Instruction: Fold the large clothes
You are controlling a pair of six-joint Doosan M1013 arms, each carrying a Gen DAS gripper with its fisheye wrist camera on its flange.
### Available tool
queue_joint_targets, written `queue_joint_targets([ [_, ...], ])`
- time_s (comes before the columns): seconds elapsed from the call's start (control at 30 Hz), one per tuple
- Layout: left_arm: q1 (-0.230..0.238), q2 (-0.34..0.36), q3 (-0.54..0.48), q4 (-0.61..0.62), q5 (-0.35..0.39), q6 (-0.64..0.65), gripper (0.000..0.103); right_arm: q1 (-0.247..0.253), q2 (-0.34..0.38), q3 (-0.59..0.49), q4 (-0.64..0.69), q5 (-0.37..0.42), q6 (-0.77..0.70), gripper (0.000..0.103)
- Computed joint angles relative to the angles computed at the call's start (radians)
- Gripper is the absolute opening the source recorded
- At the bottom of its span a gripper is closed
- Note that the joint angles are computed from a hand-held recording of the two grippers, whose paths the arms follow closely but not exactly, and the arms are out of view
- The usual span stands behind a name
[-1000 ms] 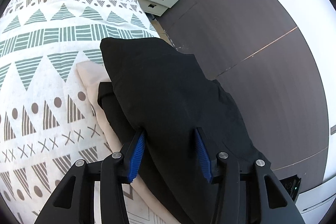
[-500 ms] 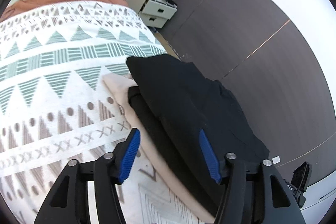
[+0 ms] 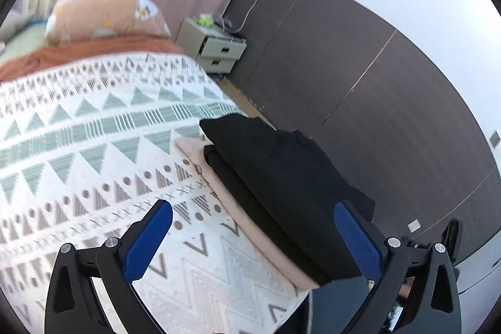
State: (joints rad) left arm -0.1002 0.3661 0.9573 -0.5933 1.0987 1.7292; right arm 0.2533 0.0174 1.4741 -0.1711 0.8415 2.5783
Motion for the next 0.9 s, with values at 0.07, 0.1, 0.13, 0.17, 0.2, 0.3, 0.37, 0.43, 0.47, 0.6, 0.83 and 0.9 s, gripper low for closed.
queue_joint_targets([
  [0.07, 0.009, -0.031, 0.028, 0.010, -0.012, 0.006, 0.103, 0.022, -0.009, -0.001, -0.042, -0.004, 0.028, 0.103],
  [0.1, 0.013, -0.044, 0.039, 0.017, -0.016, 0.007, 0.103, 0.034, -0.012, -0.002, -0.060, -0.003, 0.040, 0.103],
  [0.13, 0.016, -0.057, 0.050, 0.021, -0.023, 0.011, 0.103, 0.045, -0.015, -0.003, -0.074, -0.003, 0.049, 0.103],
  [0.17, 0.019, -0.073, 0.065, 0.026, -0.035, 0.018, 0.103, 0.057, -0.017, -0.004, -0.093, -0.001, 0.058, 0.103],
  [0.2, 0.024, -0.091, 0.082, 0.033, -0.050, 0.026, 0.103, 0.073, -0.019, -0.006, -0.124, 0.003, 0.073, 0.103],
  [0.3, 0.037, -0.137, 0.124, 0.038, -0.084, 0.049, 0.103, 0.115, -0.033, 0.002, -0.210, -0.010, 0.134, 0.103],
  [0.37, 0.047, -0.170, 0.150, 0.043, -0.094, 0.069, 0.103, 0.138, -0.041, 0.004, -0.228, -0.017, 0.148, 0.103],
  [0.43, 0.059, -0.198, 0.173, 0.042, -0.100, 0.095, 0.103, 0.160, -0.044, -0.001, -0.246, -0.004, 0.150, 0.103],
  [0.47, 0.064, -0.212, 0.184, 0.044, -0.103, 0.107, 0.103, 0.173, -0.047, -0.004, -0.259, 0.002, 0.150, 0.103],
  [0.6, 0.085, -0.273, 0.243, 0.056, -0.127, 0.134, 0.103, 0.223, -0.061, -0.006, -0.330, 0.011, 0.164, 0.103],
  [0.83, 0.121, -0.391, 0.361, 0.070, -0.193, 0.164, 0.103, 0.320, -0.087, 0.005, -0.483, 0.053, 0.248, 0.103],
  [0.9, 0.131, -0.424, 0.397, 0.066, -0.209, 0.174, 0.103, 0.339, -0.091, 0.004, -0.498, 0.071, 0.248, 0.103],
])
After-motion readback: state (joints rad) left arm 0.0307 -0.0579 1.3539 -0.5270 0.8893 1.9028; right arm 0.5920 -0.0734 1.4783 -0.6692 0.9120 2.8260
